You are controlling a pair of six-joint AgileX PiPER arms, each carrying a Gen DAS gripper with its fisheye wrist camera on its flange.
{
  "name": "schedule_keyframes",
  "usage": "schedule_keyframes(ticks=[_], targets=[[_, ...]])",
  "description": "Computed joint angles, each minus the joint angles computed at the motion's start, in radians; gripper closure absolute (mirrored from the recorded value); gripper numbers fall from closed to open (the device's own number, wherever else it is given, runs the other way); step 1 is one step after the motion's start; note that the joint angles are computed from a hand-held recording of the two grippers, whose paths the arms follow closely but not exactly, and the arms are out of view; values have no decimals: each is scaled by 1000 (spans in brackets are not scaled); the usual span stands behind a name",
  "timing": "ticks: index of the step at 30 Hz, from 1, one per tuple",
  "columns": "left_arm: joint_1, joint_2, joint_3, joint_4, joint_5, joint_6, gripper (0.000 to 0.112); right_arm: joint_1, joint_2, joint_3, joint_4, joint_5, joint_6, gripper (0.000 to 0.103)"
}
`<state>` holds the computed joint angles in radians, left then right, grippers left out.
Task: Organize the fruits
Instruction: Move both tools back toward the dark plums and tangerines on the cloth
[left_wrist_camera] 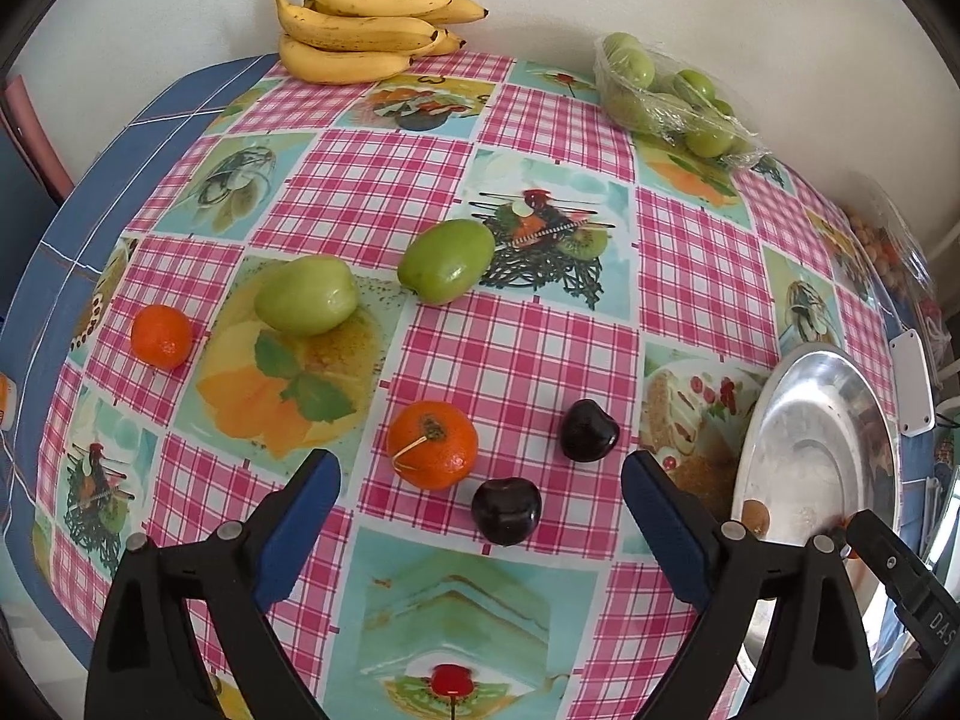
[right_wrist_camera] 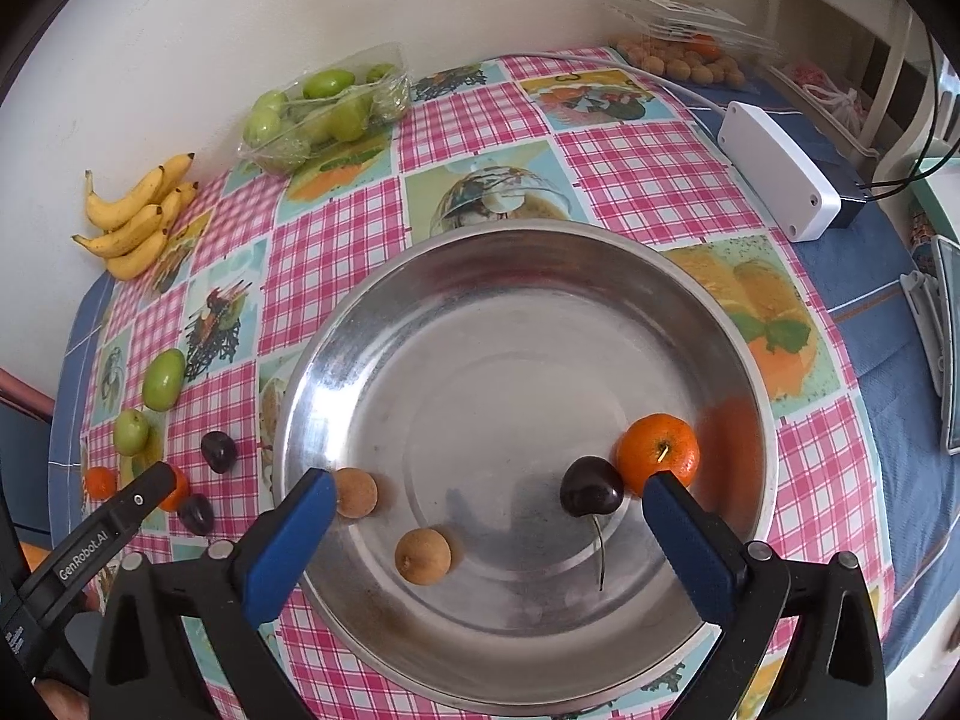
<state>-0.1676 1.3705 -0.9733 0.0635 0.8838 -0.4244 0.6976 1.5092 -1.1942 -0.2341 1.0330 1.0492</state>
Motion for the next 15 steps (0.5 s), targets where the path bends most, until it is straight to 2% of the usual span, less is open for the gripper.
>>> schedule_keyframes(ticks=[9,15], targets=[[35,-25,9,-2,-21,30,17,21,11,-9,-29,-5,5,0],[67,-63,20,44,-43,48,17,56,36,-42,-31,-43,17,0]])
